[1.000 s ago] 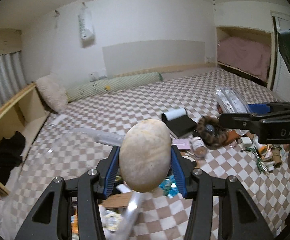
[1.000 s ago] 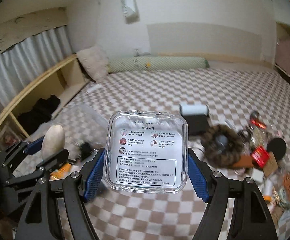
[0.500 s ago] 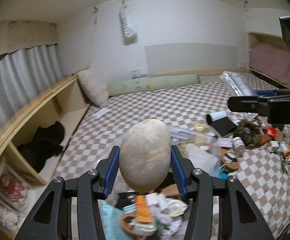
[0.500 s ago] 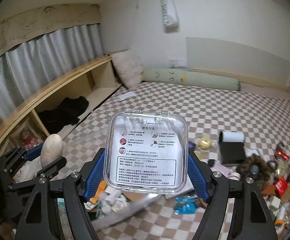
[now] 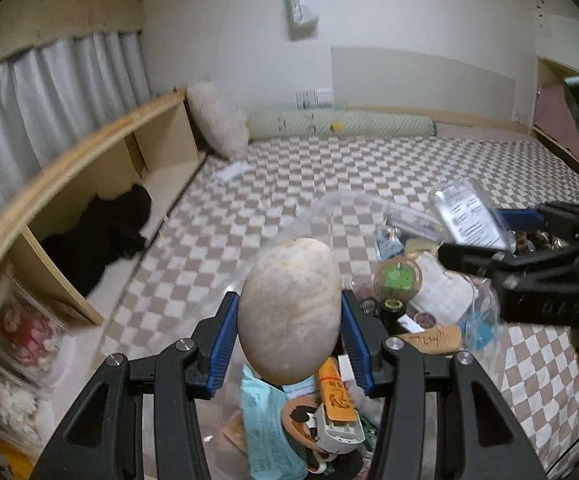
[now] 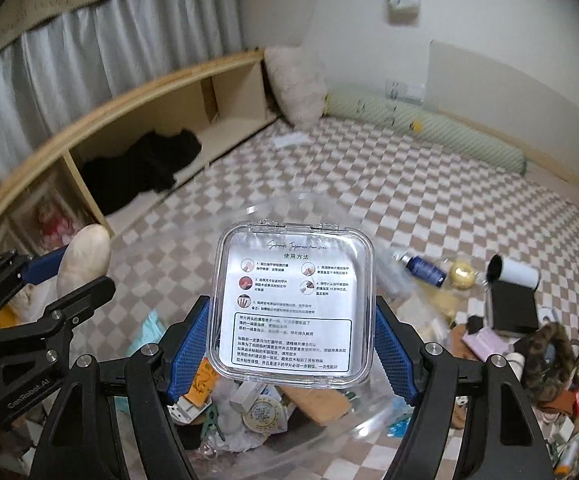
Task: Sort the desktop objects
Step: 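Lower the stone and case into the clear bin with both tools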
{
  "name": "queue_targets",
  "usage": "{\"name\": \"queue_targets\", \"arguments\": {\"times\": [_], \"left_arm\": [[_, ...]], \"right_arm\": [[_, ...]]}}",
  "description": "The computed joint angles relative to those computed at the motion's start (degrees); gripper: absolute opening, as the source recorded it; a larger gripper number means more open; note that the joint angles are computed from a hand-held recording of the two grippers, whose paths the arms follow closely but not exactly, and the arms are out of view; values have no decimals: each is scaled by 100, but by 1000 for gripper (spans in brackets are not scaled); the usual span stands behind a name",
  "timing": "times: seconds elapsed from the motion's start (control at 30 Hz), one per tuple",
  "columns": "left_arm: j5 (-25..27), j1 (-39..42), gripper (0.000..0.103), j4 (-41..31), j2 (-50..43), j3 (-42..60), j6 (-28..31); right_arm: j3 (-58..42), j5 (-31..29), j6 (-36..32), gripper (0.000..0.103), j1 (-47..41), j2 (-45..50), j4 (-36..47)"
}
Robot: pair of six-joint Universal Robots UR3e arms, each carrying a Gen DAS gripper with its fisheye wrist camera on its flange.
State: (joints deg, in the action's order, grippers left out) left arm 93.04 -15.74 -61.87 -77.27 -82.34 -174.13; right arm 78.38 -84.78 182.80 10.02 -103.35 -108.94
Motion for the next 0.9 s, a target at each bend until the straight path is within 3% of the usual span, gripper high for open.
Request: {"name": "queue_targets", "arguments": {"times": [0.27,0.33,0.9], "left_arm": [[-85,55,49,-634,-533,-21,-232],[-264,205,49,-935,-595,100,-269],[-346,214,49,-1979,-1534,1388,-508]], "right_arm": [[651,-172,-84,77,188,421,-317],[682,70,-150,77,13,487,-97],[191,-161,-238,77,-3,980,413]]}}
